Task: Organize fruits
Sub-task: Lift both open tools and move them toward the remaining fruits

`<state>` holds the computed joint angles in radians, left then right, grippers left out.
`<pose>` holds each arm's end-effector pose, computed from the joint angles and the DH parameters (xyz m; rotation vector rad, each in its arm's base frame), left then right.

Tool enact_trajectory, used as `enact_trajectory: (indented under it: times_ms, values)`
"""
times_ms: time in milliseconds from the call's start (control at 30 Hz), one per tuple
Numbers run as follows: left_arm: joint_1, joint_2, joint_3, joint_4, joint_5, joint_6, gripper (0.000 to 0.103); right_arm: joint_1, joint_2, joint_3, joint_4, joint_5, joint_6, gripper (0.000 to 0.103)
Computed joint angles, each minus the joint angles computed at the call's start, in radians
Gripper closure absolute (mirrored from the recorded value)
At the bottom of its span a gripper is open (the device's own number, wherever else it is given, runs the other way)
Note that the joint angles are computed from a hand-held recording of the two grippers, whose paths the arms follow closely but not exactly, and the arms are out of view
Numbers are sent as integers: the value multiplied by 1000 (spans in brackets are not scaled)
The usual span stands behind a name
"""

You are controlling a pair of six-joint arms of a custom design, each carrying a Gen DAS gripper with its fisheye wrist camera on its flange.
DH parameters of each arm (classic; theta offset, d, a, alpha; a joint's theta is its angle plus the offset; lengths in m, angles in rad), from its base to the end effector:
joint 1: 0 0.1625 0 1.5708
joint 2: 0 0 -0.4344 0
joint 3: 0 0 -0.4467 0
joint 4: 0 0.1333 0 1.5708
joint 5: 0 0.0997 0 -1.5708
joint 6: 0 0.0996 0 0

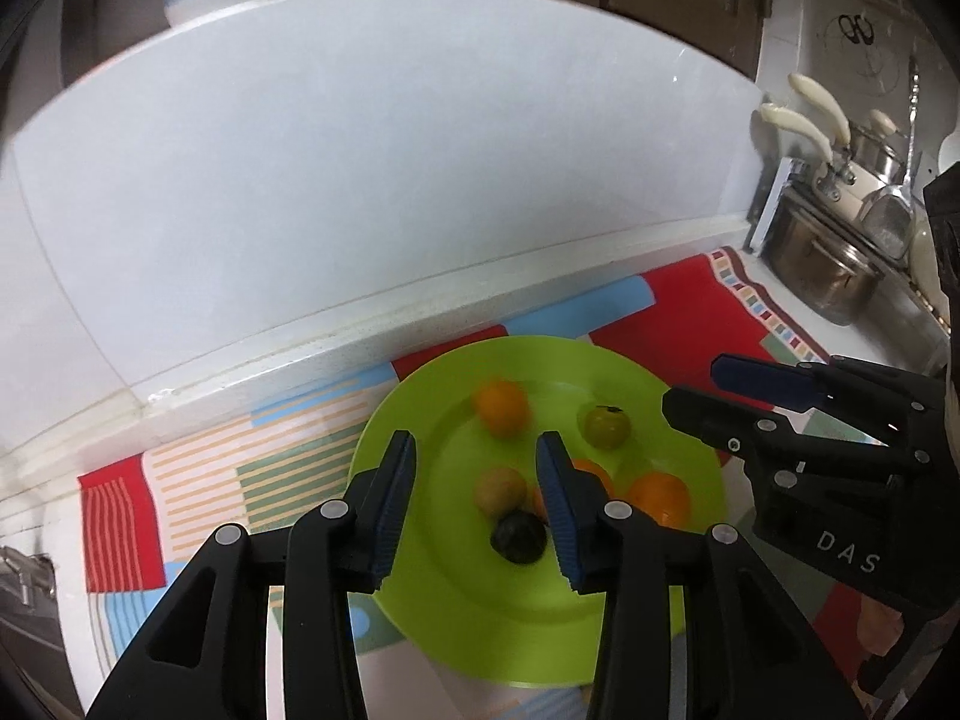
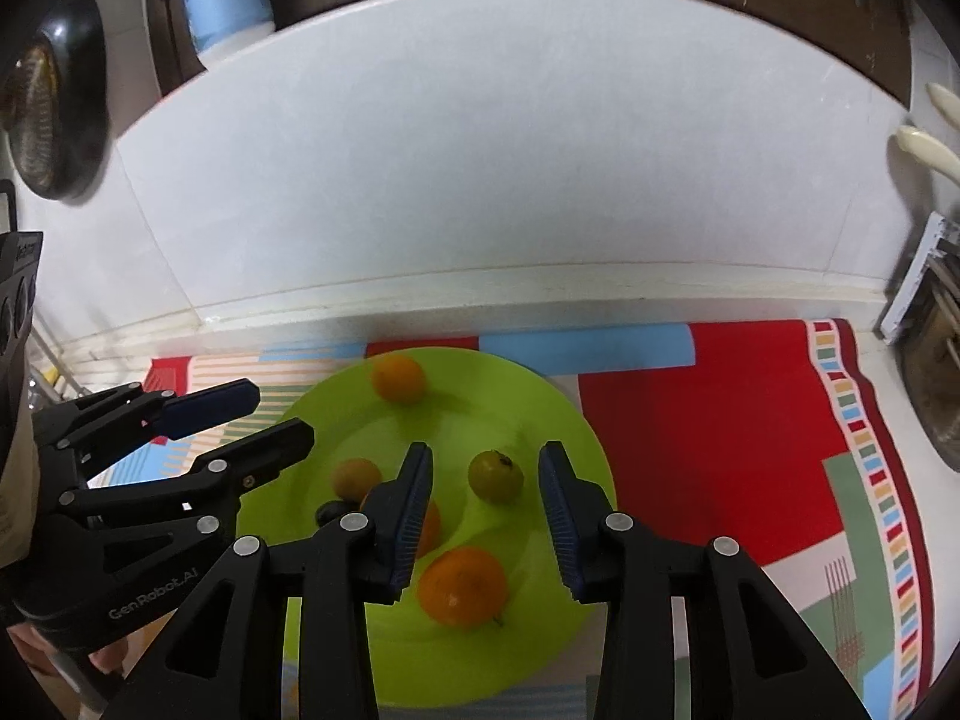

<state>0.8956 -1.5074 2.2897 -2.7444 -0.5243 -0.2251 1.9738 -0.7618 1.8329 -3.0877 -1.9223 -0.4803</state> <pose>-0.1134 -0.4928 0.2731 0.2437 2.1826 -0.9370 0.3494 -0.5671 0.0289 1.0617 -2.5014 0.5963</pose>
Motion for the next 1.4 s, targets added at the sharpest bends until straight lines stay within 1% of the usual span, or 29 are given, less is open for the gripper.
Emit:
enact_trajectory:
  times_ms: [100,300,467,667,767,933,1067,1233,1400]
  values:
    - [-38,-33,26,26,18,-40,62,8,-31,32,-19,13,5,65]
    - [-124,-116,77,106,66,-135,58,28,-94,100,-63,26,7,65]
    - [-202,-197,117,209,113,-227,53,49,-144,156,-100,35,5,65]
    - [-300,-307,155,430,160,-395,52,78,-203,226,-132,48,6,65]
    - [-351,-368,165,604,182,-525,51,92,-230,260,-139,51,16,65]
    - [-422,-459,171,879,187,-734,50,109,-267,308,-145,46,30,65]
    - [-468,-507,170,1044,172,-856,49,125,-289,346,-164,39,38,65]
    - [-516,-564,169,1196,143,-952,48,153,-304,389,-214,19,55,65]
    - [-558,-620,172,1305,122,-995,46,183,-304,417,-250,-9,93,65]
